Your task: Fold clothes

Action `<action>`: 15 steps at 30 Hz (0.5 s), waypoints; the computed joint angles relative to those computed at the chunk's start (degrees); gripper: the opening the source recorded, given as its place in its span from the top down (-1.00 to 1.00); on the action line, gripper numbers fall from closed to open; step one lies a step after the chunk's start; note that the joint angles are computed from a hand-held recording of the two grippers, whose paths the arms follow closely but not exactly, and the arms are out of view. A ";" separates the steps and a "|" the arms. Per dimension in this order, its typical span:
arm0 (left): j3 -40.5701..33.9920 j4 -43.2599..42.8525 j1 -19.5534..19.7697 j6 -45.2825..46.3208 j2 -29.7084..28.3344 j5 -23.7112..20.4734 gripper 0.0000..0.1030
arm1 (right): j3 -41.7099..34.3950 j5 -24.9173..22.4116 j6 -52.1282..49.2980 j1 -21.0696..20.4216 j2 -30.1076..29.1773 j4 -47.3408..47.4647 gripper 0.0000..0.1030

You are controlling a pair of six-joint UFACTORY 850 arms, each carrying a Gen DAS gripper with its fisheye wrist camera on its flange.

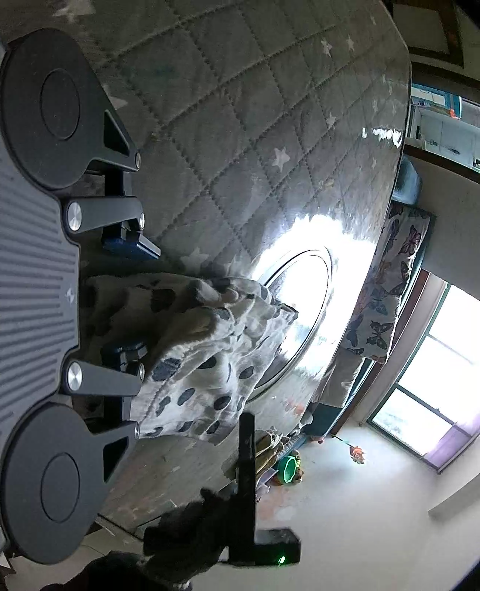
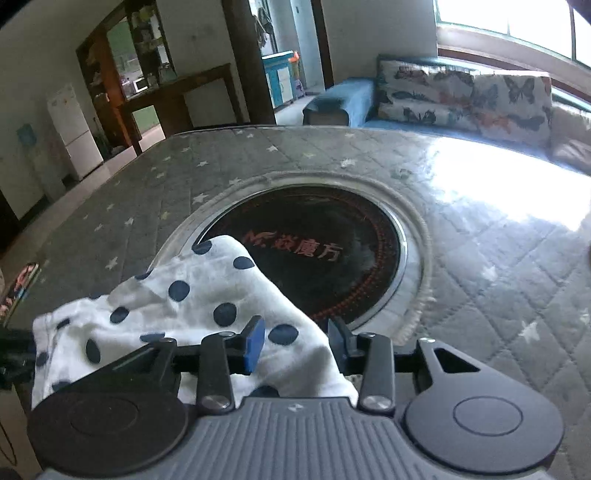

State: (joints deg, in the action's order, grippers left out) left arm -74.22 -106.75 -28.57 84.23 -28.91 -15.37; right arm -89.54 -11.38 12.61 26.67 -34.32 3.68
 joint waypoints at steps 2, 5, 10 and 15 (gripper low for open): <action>0.73 -1.27 -0.18 1.25 0.56 0.02 0.10 | -1.14 -0.73 -7.55 -0.68 -1.26 8.25 0.25; 0.87 -0.83 -0.55 0.99 0.84 0.14 0.10 | -1.44 -1.17 -9.83 -1.21 -1.94 11.70 0.25; 1.58 0.56 -0.98 0.03 1.58 0.27 0.06 | 0.04 -1.03 -12.70 -1.59 -1.34 15.55 0.25; 2.97 1.77 -1.89 0.23 3.24 1.65 -0.05 | 1.83 -0.74 -13.48 -1.54 -0.43 16.17 0.29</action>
